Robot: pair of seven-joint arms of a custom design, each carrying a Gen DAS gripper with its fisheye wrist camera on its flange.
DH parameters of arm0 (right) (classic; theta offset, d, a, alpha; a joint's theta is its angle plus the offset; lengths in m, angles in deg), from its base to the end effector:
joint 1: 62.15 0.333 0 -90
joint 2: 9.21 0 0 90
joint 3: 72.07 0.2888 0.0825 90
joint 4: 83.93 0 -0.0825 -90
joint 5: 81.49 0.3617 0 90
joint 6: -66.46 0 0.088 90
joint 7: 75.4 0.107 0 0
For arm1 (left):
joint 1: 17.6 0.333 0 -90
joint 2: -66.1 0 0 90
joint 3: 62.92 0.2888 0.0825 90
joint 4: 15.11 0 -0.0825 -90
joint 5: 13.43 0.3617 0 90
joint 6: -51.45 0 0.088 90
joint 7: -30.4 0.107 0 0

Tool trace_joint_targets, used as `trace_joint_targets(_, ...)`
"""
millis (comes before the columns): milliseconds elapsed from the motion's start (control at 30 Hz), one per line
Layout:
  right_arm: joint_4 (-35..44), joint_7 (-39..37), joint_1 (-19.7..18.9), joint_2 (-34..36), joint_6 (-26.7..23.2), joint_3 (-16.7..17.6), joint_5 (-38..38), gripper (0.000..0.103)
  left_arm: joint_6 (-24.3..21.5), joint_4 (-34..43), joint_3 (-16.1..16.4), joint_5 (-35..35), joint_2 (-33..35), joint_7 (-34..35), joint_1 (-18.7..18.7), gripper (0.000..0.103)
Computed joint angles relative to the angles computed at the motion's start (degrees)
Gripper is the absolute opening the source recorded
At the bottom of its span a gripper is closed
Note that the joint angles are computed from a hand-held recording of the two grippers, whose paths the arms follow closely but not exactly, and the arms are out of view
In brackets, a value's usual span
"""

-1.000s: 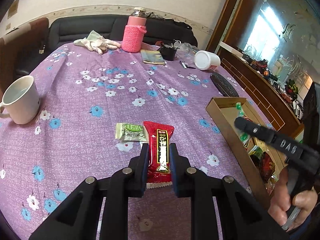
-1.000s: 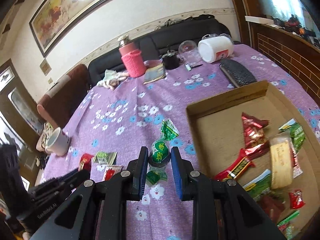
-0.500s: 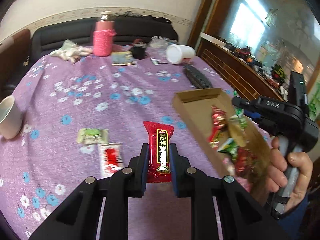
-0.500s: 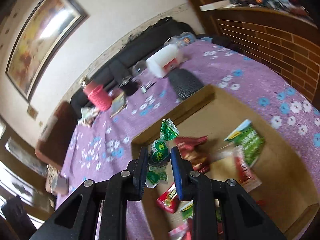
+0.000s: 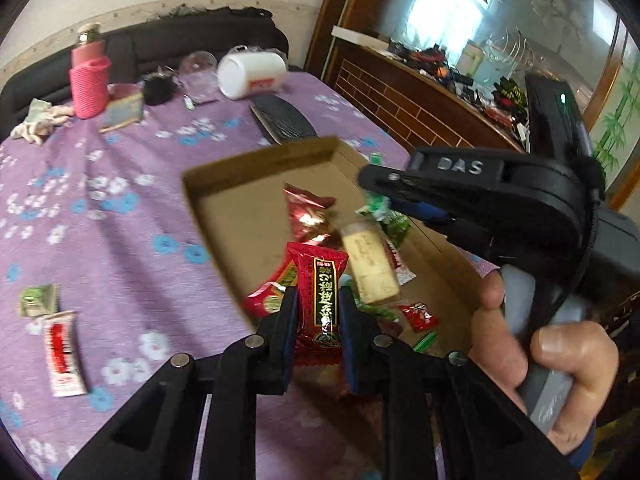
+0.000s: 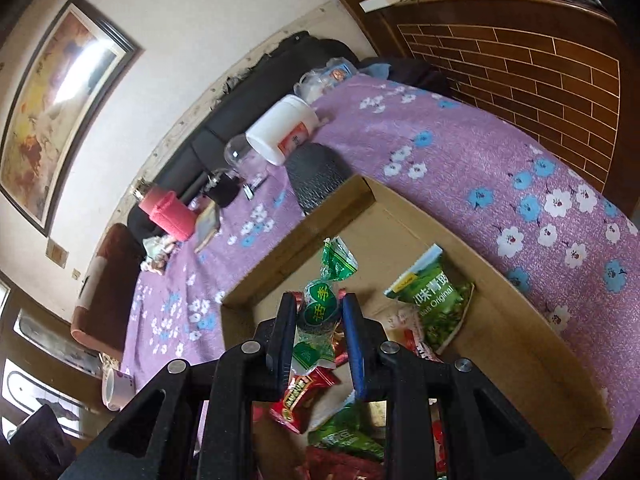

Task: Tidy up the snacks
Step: 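Carry the red stick packet and green candy over the tray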

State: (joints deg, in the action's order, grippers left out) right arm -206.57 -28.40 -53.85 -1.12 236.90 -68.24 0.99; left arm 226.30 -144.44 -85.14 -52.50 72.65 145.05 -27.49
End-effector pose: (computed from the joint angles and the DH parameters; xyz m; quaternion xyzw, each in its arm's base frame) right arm 0.5494 0.0475 0.3618 -0.5006 0.7605 -0.0586 0.4093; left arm 0.4925 -0.2475 0.3707 -0.5509 0.7576 -0.3394 0.0858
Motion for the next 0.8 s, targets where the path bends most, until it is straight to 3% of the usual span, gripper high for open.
trace_joint_targets(133,-0.37,7.51,0.24,1.06,0.2,-0.54,-8.16,0.024,0.53,1.72,-0.57,2.84,3.11,-2.41,-0.38,0.019)
trace_joint_targets(300,-0.71,15.45,-0.54,2.18,-0.81,-0.45,-16.72,0.025,0.61,2.48,-4.29,3.19,5.35,-2.46,3.16,0.019)
trace_joint_targets(467,-0.95,18.65,-1.4,2.51,-1.16,0.14,-19.91,0.025,1.39,2.36,-8.5,2.26,5.71,-0.3,7.05,0.018)
trace_joint_targets(700,-0.81,20.11,-1.9,2.66,-1.08,0.79,-21.54,0.025,1.74,2.12,-10.2,2.47,5.78,-0.17,8.61,0.019)
trace_joint_targets(800,-0.9,19.56,-2.22,2.42,-0.89,1.16,-20.78,0.031,1.39,2.23,-10.4,2.01,5.77,0.04,8.84,0.02)
